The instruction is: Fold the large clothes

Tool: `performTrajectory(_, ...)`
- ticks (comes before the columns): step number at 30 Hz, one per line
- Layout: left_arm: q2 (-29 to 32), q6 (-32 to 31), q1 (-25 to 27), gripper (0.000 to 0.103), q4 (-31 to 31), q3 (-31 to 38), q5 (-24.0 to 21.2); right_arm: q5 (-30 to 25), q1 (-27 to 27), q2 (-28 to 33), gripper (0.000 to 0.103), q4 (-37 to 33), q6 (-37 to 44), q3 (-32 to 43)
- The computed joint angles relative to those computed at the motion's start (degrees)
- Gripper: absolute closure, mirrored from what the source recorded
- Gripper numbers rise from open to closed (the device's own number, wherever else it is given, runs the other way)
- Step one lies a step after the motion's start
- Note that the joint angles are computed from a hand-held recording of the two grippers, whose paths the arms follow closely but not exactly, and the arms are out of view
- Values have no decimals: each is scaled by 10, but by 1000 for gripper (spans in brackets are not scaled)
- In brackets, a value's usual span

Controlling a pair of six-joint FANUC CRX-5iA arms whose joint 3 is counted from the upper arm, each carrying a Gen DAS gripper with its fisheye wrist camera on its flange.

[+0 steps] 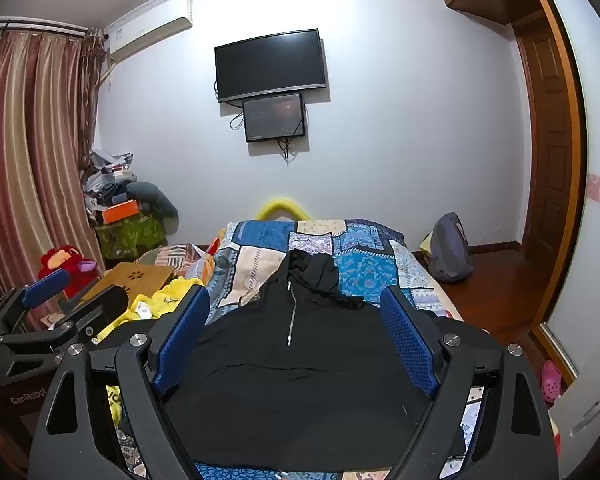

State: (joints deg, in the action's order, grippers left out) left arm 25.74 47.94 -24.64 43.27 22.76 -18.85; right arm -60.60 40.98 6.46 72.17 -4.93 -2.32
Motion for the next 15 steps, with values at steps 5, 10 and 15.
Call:
performTrajectory(5,11,46,9,0,-46,37,-38,-1,-1,1,18,-5,3,2)
performTrajectory(10,11,41,9,0,-42,36,-43,-3,0,2,18,-7,4,7)
performTrajectory(15,13,14,3,0,-16,23,-29,-2,0,0,18,-6,1,3)
